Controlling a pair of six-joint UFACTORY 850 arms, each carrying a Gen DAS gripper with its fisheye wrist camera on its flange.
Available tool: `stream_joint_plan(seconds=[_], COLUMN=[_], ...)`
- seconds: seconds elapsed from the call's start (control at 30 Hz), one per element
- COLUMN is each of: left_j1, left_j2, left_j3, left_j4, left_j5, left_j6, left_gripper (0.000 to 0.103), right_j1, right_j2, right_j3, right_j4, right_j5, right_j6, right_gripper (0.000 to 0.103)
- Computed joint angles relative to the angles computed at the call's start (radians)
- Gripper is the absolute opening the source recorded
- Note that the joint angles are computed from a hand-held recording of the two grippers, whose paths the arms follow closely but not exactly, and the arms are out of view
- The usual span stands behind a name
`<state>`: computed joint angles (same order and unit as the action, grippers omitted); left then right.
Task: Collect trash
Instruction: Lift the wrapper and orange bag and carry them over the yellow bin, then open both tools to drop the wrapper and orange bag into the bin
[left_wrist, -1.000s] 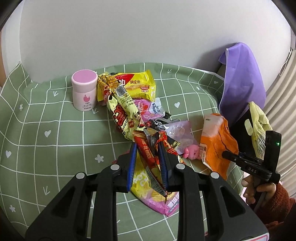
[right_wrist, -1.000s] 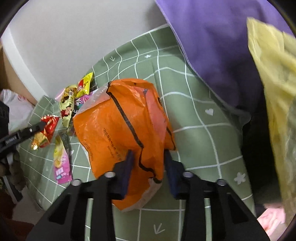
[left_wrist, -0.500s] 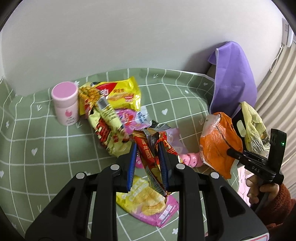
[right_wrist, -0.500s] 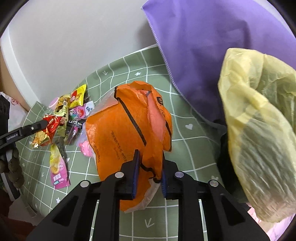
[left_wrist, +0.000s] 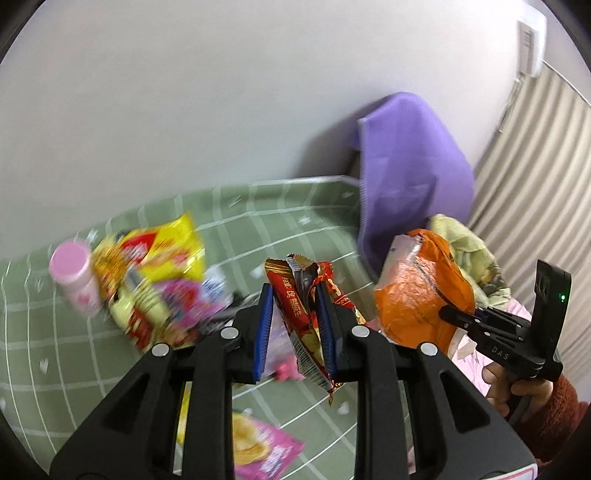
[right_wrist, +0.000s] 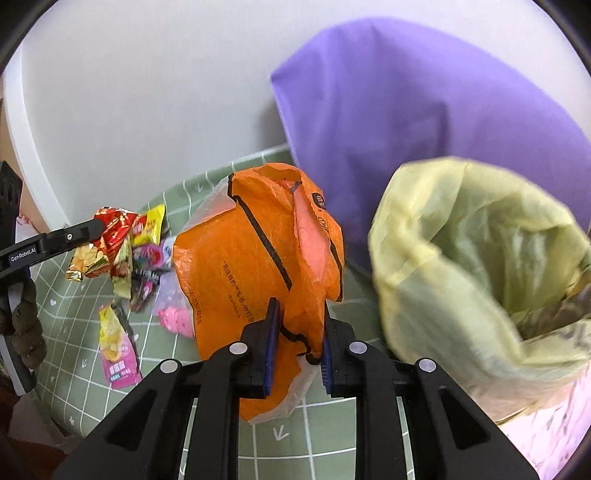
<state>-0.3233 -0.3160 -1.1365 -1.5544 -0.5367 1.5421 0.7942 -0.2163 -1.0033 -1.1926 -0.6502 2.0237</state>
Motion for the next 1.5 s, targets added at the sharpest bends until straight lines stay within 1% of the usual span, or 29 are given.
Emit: stream_joint_plan(seconds=[0.1,0.2,0.37,0.63,0.77,0.87,0.93,1.07,1.13,1.2,1.23,1.27,1.33,1.4,1.5], left_j1=[-0.033,-0.063,-0.131,-0.229,-0.265,-0.289,-0.308,-0.335,-0.345,-0.355,-0.362,-0.371,-0.389,-0.402,-0.414], left_j2=[0.005,0.011,0.013,-0.025,-0.059,-0.086,-0.115,-0.153,-0.185,-0.236,-0.268,-0.298,-0.345,-0.374,-0.392], left_j3=[-0.036,-0.071,-0.144,-0.231,-0.273,-0.309,-0.345,-0.402,-0.445,-0.508,-0.545,-0.578,-0.624,-0.638,-0.646], left_j4=[-0.012,-0.041,-0.085,-0.072,-0.045,-0.031,-0.022,0.011,0.061,0.154,0.224,0.298,0.432,0.510,0.565], left_j5=[-0.019,-0.036,-0.058,-0.079,-0.090,-0.095,-0.095,-0.099,-0.107,-0.120,-0.119,-0.111,-0.091,-0.084,-0.083], left_j6=[0.037,0.079,0.152,0.176,0.141,0.114,0.099,0.061,0.008,-0.094,-0.171,-0.250,-0.378,-0.435,-0.470], left_gripper=[0.021,0.021,0.021,0.021,0.021,0.021,0.021,0.021,0.021,0.021,0.021,0.021,0.021,0.021,0.021], right_j1=[0.013,0.024,0.037,0.057,0.055,0.038,0.014,-0.054,-0.106,-0.159,-0.187,-0.206,-0.239,-0.250,-0.257], right_j2=[0.036,0.076,0.173,0.320,0.388,0.422,0.441,0.450,0.435,0.420,0.404,0.390,0.369,0.373,0.396], right_j3=[0.006,0.010,0.051,0.150,0.204,0.234,0.256,0.281,0.286,0.293,0.292,0.290,0.295,0.311,0.340], right_j4=[-0.012,-0.019,-0.028,0.002,0.022,0.038,0.049,0.064,0.061,0.074,0.088,0.104,0.134,0.137,0.123], right_j5=[-0.061,-0.148,-0.301,-0.465,-0.502,-0.491,-0.460,-0.353,-0.258,-0.151,-0.101,-0.071,-0.023,0.008,0.045], right_j6=[0.007,0.006,0.033,0.046,0.046,0.034,0.016,-0.043,-0.074,-0.122,-0.153,-0.182,-0.231,-0.235,-0.206], right_gripper=[0.020,0.020,0.020,0.020,0.020,0.020,0.020,0.020,0.020,0.020,0.020,0.020,0.020,0.020,0.020])
